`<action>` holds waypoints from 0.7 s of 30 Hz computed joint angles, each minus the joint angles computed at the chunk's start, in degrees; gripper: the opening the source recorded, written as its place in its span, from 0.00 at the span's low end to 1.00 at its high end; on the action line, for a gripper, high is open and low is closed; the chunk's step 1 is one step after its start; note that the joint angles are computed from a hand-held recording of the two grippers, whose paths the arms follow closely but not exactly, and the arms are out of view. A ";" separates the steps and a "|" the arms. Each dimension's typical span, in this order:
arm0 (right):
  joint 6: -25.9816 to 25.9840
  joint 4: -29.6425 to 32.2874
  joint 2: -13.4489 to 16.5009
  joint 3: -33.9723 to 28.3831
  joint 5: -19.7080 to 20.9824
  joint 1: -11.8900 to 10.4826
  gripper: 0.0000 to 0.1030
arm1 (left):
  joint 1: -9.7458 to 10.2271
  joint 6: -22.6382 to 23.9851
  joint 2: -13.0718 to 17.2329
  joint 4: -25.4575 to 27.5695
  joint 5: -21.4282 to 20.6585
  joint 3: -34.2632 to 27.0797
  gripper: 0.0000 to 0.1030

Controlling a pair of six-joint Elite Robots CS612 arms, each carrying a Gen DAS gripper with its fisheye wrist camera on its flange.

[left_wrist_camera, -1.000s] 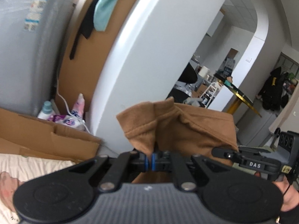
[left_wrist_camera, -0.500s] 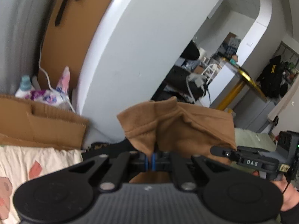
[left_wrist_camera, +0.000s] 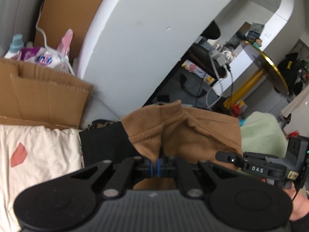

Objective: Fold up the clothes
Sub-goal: 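Lift the folded shirt with both grippers and carry it away from the bed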

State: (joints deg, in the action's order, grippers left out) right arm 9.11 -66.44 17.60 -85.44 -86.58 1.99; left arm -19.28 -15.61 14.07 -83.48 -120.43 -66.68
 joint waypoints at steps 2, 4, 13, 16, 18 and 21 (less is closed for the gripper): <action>0.33 -0.54 0.70 0.51 -0.24 -0.12 0.15 | 0.06 0.15 0.21 -0.79 -0.02 1.07 0.04; 0.46 -1.33 1.07 1.34 -0.52 -0.16 0.15 | 0.23 0.07 0.26 -1.86 0.09 2.21 0.04; -0.05 -5.74 1.17 6.89 -2.02 -0.44 0.15 | 0.56 0.82 -1.64 -7.41 1.95 11.00 0.04; -1.03 -6.59 1.23 8.34 -2.74 -0.36 0.15 | 0.55 1.77 -2.22 -9.12 2.61 13.61 0.04; -1.50 -6.96 1.22 9.28 -3.64 -0.26 0.15 | 0.50 2.11 -2.49 -10.46 2.89 15.15 0.04; -1.96 -7.44 1.09 10.89 -5.21 -0.13 0.15 | 0.34 2.61 -2.91 -12.36 3.52 17.66 0.04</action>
